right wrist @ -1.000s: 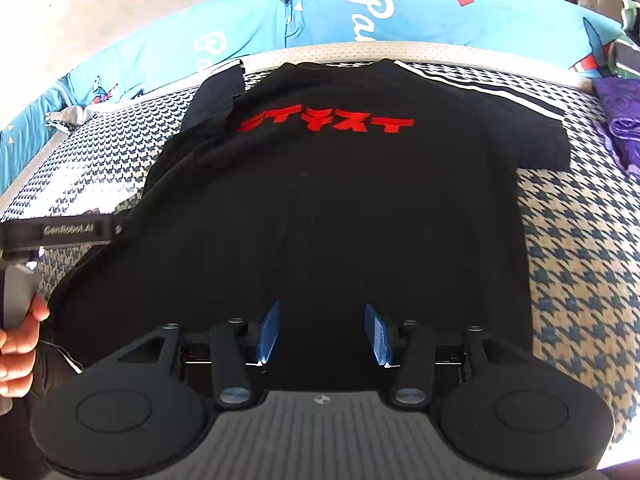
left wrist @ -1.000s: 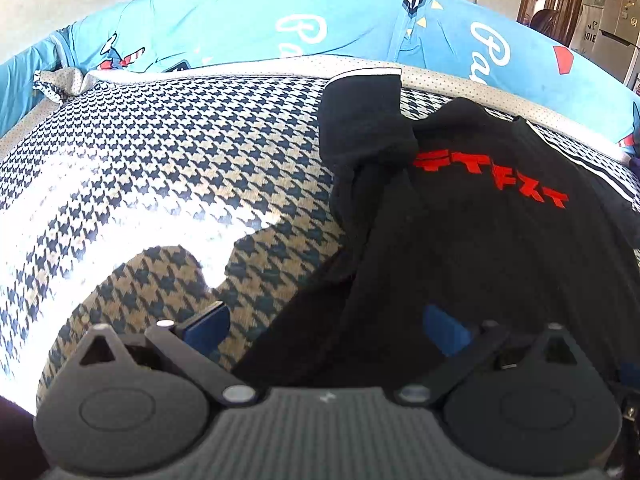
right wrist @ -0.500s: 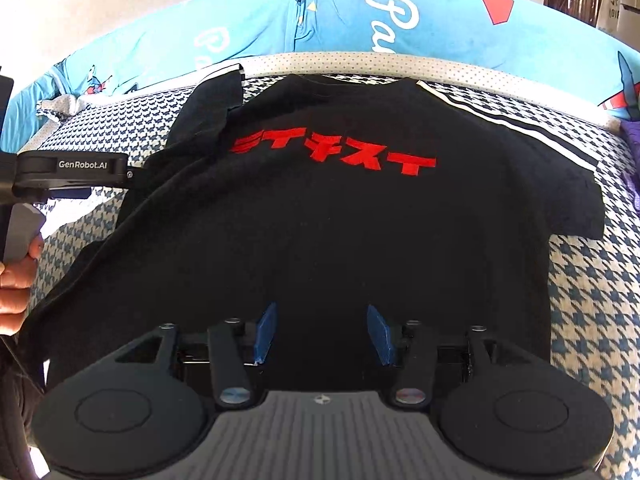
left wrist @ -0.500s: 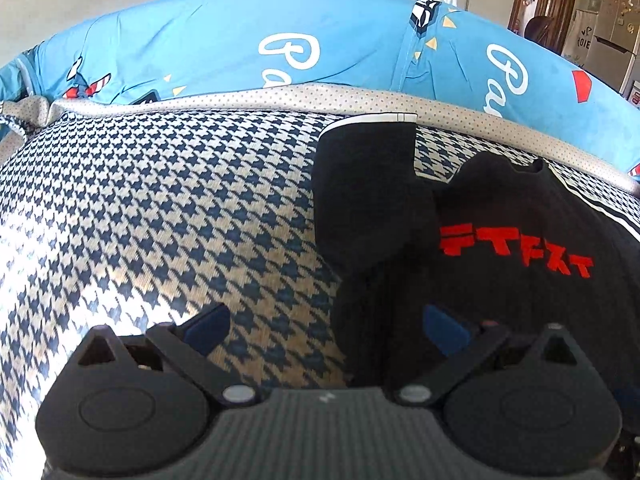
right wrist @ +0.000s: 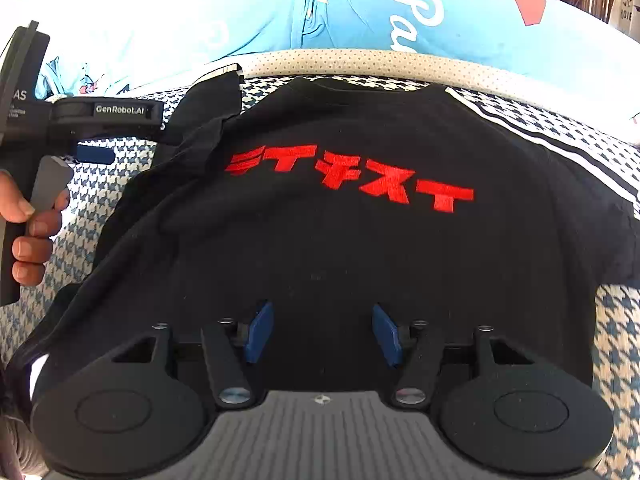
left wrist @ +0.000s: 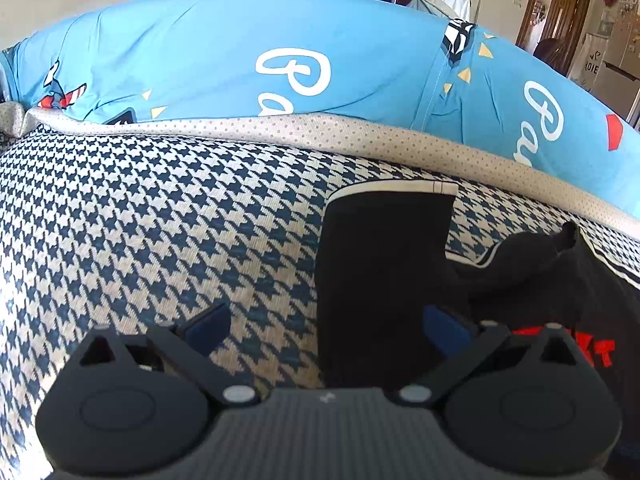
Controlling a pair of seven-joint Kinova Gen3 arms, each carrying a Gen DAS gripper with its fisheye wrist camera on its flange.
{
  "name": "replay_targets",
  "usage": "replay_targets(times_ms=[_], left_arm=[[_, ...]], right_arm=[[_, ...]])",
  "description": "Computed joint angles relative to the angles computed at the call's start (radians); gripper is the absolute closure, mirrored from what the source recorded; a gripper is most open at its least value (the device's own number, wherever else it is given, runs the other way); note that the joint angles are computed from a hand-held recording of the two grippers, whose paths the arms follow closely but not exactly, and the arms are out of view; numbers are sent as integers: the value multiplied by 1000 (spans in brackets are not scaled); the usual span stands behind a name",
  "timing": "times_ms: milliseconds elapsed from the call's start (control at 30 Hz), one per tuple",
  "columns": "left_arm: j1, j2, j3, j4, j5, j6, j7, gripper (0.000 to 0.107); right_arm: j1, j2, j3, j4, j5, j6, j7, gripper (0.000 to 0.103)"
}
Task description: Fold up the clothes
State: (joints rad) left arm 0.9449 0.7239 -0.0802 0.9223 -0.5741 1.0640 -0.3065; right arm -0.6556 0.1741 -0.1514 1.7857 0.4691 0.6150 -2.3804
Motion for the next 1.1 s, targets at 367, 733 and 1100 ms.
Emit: replay_targets(times_ms=[367,733,1100], left_arm=[[-84,19,26,-10,87,-71,-103,21],[-92,-13,17,69,104,-204,-118,77],[25,45,-72,-23,-49,-106,-99,96]], right_arm=[[-5,56,27,-53,-5,-12,34,41],[-25,78,45,-71,5,-13,38,32],[-29,79,51,-67,6,-22,23,31]])
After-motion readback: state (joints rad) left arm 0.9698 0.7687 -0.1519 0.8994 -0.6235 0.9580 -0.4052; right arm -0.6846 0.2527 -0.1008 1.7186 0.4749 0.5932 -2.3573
